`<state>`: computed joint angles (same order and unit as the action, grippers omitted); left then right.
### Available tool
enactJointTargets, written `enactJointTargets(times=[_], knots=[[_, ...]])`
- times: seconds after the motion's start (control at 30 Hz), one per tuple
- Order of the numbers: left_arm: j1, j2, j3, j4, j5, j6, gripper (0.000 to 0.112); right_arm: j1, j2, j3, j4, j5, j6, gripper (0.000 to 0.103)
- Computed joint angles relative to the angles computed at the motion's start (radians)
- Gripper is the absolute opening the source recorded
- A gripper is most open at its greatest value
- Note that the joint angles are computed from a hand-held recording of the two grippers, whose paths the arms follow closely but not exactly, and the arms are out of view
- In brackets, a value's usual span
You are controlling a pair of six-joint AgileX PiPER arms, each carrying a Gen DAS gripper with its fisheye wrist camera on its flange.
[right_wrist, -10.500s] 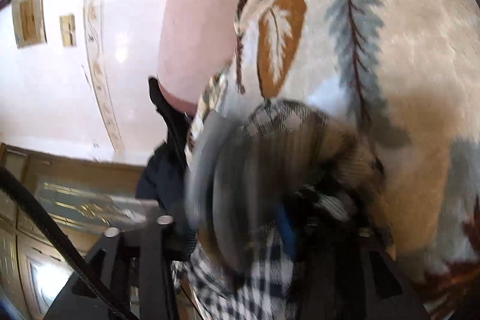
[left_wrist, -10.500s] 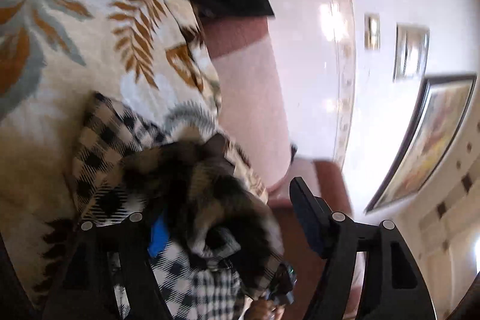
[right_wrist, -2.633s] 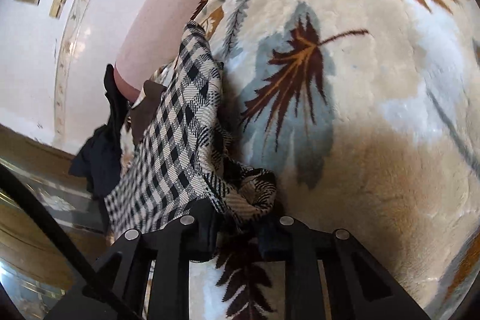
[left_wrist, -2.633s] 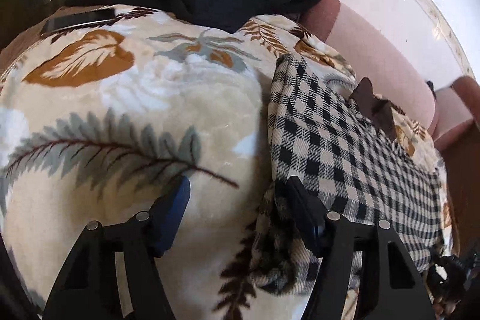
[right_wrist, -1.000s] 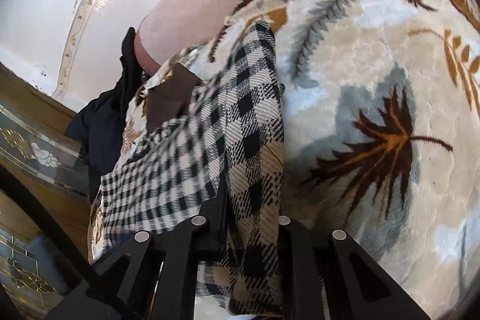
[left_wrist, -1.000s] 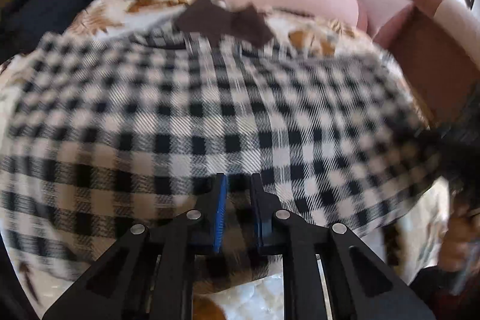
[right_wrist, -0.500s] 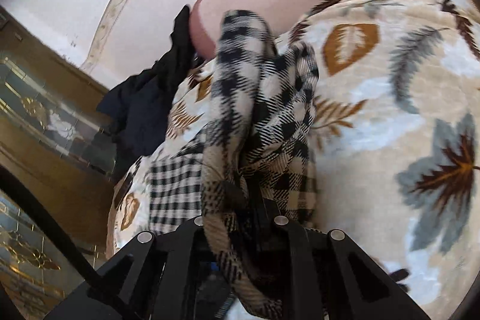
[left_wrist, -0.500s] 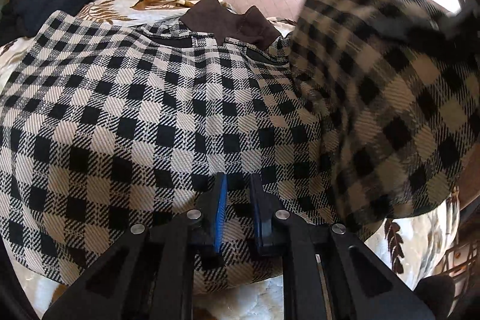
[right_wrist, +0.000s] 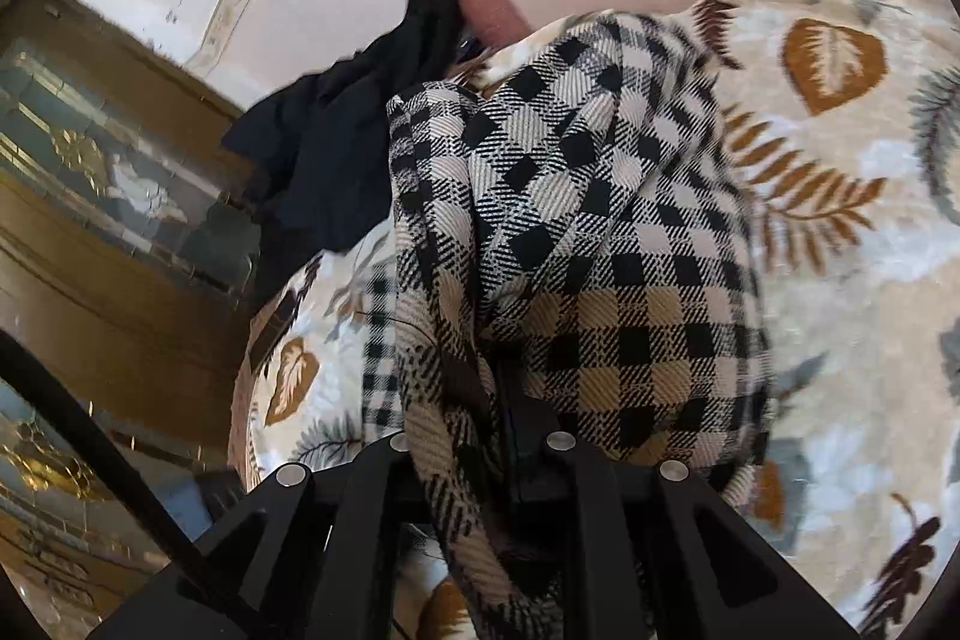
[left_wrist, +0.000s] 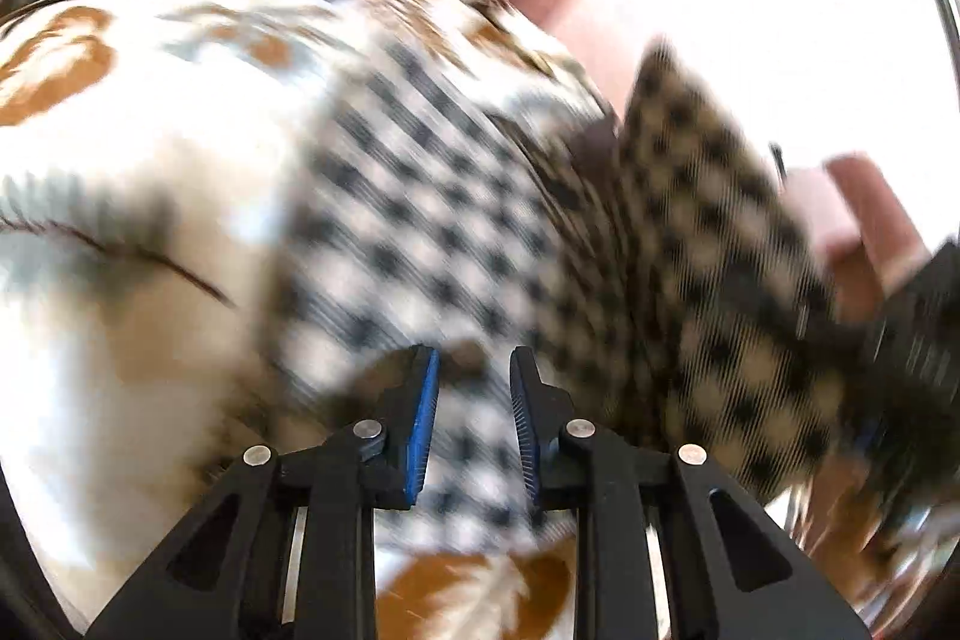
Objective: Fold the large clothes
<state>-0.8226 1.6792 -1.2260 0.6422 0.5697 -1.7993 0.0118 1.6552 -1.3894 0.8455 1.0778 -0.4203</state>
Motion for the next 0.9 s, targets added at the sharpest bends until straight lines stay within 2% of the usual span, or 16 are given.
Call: enactJointTargets(times=[0.1, 0.17, 0.4, 0.53, 0.63, 0.67, 0.77, 0.83, 0.9], knots=[[0.040, -0.099, 0.109, 0.110, 0.012, -0.118, 0.033, 0.094, 0.010, 0.006, -0.051, -0.057, 0.034, 0.012], [0.046, -0.131, 0.142, 0.152, 0.053, -0.157, 0.035, 0.143, 0.025, 0.008, -0.078, -0.088, 0.055, 0.012], [0.070, -0.151, 0.150, 0.151, 0.124, -0.073, 0.035, 0.267, 0.098, 0.004, -0.109, -0.162, 0.100, 0.012], [0.104, -0.156, 0.184, 0.173, 0.035, -0.092, 0.035, 0.318, 0.128, -0.006, -0.132, -0.178, 0.097, 0.012], [0.133, -0.160, 0.210, 0.199, -0.053, -0.123, 0.035, 0.329, 0.154, -0.016, -0.148, -0.158, 0.045, 0.017], [0.127, -0.160, 0.211, 0.222, -0.061, -0.141, 0.037, 0.312, 0.158, -0.014, -0.125, -0.139, 0.011, 0.019], [0.090, -0.150, 0.195, 0.282, -0.036, -0.173, 0.042, 0.218, 0.151, -0.012, 0.006, -0.035, -0.078, 0.038], [0.071, -0.147, 0.188, 0.320, -0.048, -0.188, 0.043, 0.134, 0.123, -0.012, 0.078, 0.032, -0.140, 0.041], [0.045, -0.141, 0.180, 0.374, -0.059, -0.226, 0.048, 0.083, 0.104, -0.031, 0.087, 0.064, -0.159, 0.041]])
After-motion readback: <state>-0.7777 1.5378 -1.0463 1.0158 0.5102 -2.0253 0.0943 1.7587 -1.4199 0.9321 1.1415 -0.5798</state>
